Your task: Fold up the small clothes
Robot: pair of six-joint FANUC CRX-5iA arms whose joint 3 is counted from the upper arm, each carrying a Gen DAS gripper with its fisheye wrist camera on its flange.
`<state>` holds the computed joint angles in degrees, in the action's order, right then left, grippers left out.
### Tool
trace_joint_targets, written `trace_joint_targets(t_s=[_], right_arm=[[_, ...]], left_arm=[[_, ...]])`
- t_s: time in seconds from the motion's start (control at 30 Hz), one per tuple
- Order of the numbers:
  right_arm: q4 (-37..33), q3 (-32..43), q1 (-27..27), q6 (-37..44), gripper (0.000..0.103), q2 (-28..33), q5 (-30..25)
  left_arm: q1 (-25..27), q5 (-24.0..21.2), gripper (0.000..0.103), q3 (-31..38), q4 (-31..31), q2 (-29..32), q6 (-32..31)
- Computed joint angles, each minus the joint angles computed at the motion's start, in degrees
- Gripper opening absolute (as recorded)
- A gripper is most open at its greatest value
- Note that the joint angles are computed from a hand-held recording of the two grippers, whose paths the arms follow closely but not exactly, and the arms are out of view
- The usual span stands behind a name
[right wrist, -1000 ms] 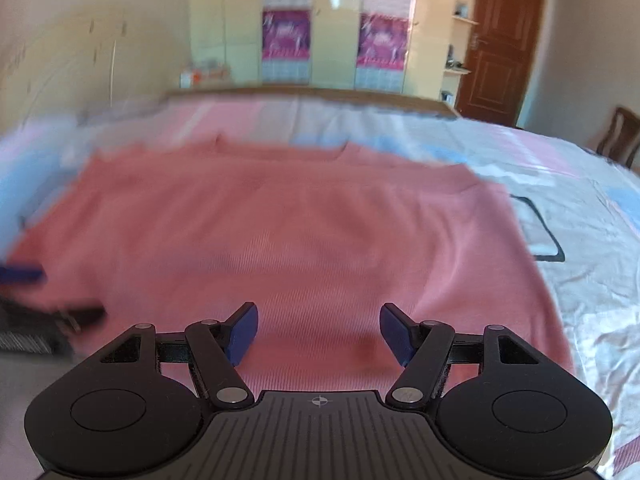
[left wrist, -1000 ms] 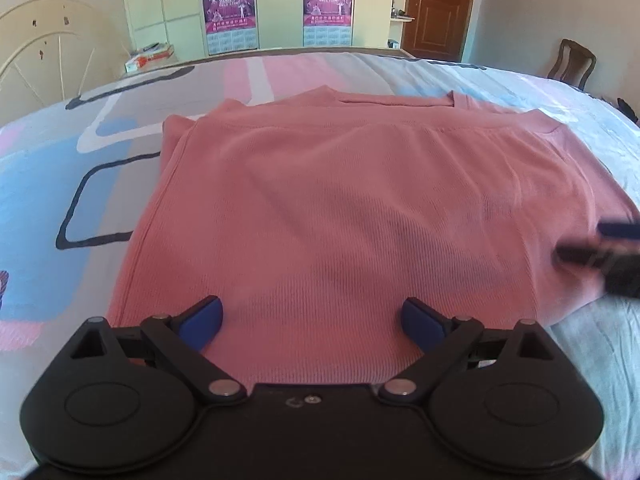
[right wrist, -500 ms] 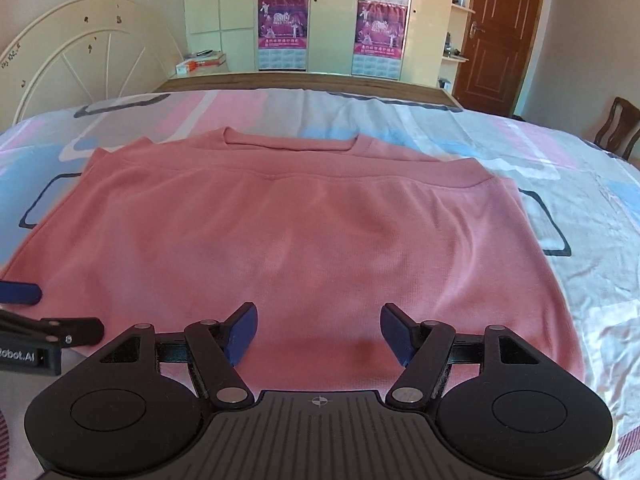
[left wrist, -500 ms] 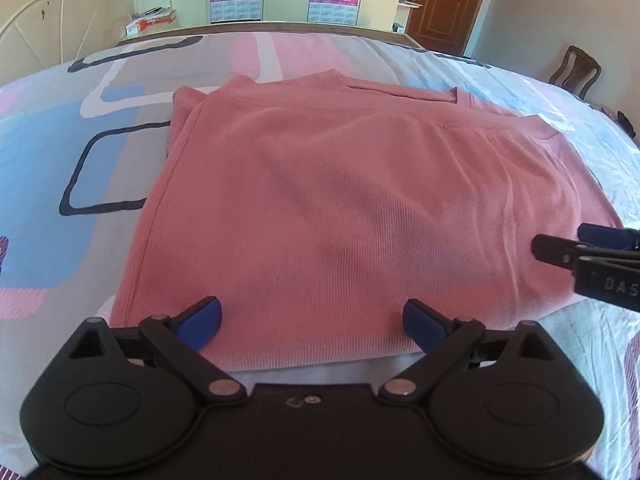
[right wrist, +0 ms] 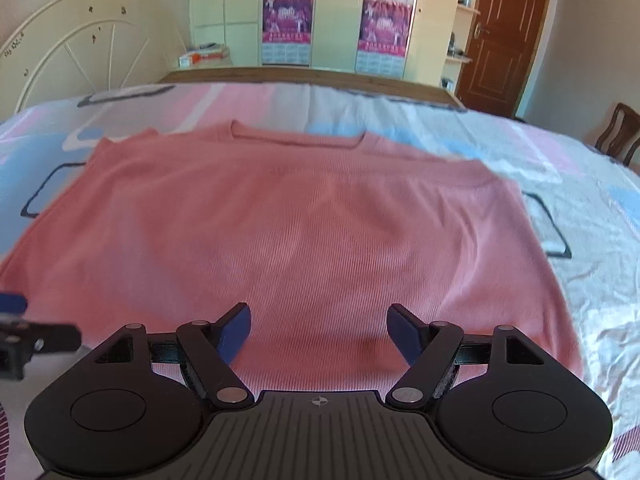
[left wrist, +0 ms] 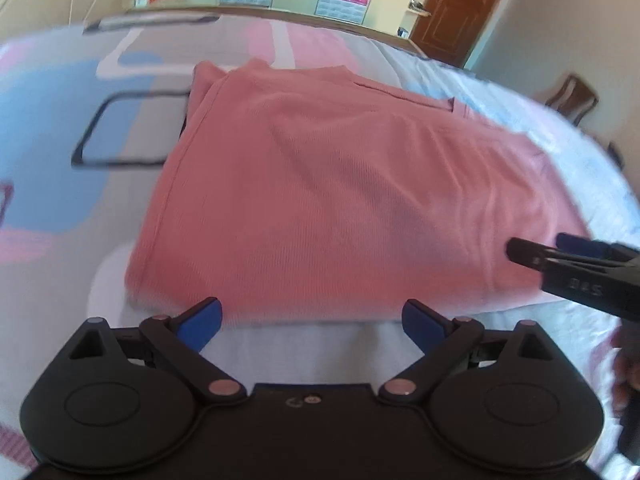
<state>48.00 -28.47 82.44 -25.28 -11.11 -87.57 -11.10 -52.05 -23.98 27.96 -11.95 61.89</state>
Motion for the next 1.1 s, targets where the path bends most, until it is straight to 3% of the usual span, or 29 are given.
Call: trace_joint_targets(t_s=[0.13, 0.23, 0.4, 0.53, 0.63, 0.67, 0.8, 0.93, 1.1], right_arm=[[1.6, -0.7, 0.1, -0.1, 0.075, -0.5, 0.6], [2.4, -1.4, -0.2, -0.1, 0.076, -1.1, 2.1], [4.0, -3.6, -1.8, 0.8, 0.076, -2.5, 5.6], [5.5, -4.8, -3.4, 1.3, 0.076, -3.7, 7.3], [7.2, -5.4, -4.9, 2.4, 0.076, -4.2, 7.9], [7.5, -5.5, -5.4, 2.8, 0.076, -4.2, 8.0], [8.5, -5.6, -8.0, 4.1, 0.076, -3.9, 8.7], [4.9, -5.6, -11.4, 8.4, 0.078, -2.5, 14.2], [6.4, -6.8, -11.2, 7.1, 0.081, -2.5, 14.1]], left_arm=[[3.9, -4.8, 0.087, -3.4, 8.8, -0.2, 1.1], [4.9, -3.0, 0.089, -7.4, 15.1, -0.9, 1.8], [2.5, 7.7, 0.092, -14.9, 31.1, -0.9, -2.3], [-3.7, 18.7, 0.090, -17.8, 45.4, 0.9, -10.8], [-9.2, 26.1, 0.080, -19.1, 57.6, 2.2, -17.8], [-10.8, 28.3, 0.070, -19.2, 60.9, 2.5, -19.8], [-11.7, 31.0, 0.023, -18.9, 62.6, 3.8, -18.7], [-9.7, 29.7, 0.014, -18.5, 58.5, 3.9, -15.1], [-9.2, 29.4, 0.013, -15.9, 52.2, 2.9, -15.2]])
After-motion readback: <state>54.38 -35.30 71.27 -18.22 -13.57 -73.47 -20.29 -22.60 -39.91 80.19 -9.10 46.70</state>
